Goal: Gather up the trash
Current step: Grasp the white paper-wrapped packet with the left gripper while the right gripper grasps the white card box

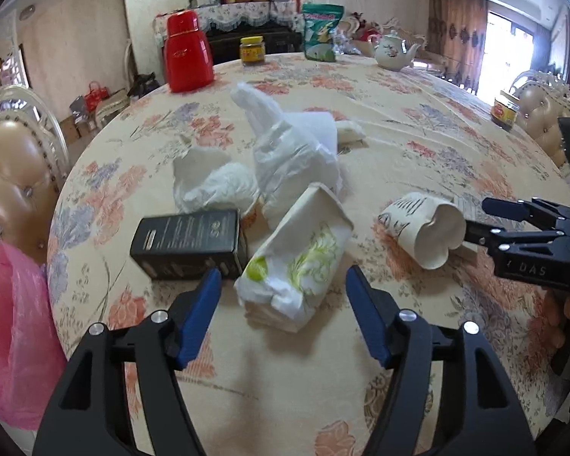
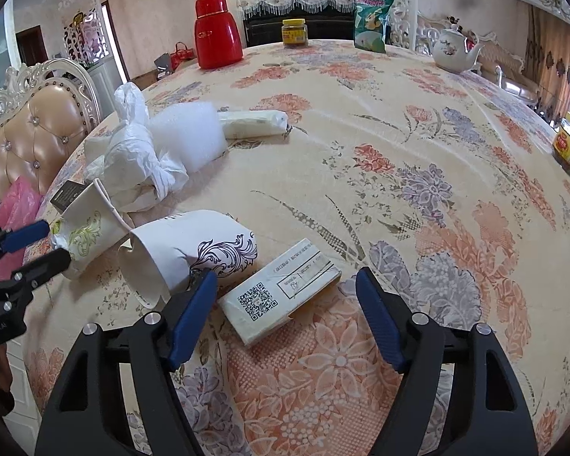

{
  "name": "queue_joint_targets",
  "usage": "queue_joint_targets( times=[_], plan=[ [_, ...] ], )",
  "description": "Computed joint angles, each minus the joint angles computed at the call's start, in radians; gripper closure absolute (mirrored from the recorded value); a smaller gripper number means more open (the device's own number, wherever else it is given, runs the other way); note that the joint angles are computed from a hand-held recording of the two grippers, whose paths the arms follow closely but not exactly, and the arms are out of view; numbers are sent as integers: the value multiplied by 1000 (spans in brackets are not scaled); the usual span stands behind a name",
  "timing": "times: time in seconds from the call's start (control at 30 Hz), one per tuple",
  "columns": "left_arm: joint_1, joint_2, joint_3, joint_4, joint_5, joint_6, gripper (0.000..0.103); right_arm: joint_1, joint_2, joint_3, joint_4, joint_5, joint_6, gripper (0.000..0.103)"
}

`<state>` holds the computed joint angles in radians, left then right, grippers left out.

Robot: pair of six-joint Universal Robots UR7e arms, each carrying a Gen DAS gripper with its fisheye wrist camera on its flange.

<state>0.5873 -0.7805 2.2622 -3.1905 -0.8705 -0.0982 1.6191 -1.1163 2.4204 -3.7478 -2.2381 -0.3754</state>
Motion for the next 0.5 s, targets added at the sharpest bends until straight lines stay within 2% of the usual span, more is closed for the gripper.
queue_joint_targets(
  times=[0.2,0.23,0.37,0.4,0.5],
  plan=[
    [24,25,-46,36,-31,56,38,-4,11,-12,21,-8,4,33],
    [26,27,-51,46,-35,55,38,-4,11,-12,23,-8,2,35],
    [42,23,-69,111,-49,24,43,-3,10,-15,34,-2,1,40],
    [47,19,-69,121,-64,20,50,-2,11,-17,35,-2,-1,42],
    [51,20,-70,126,-77,23,50,-4,10,-17,41,8,-3,45]
  ],
)
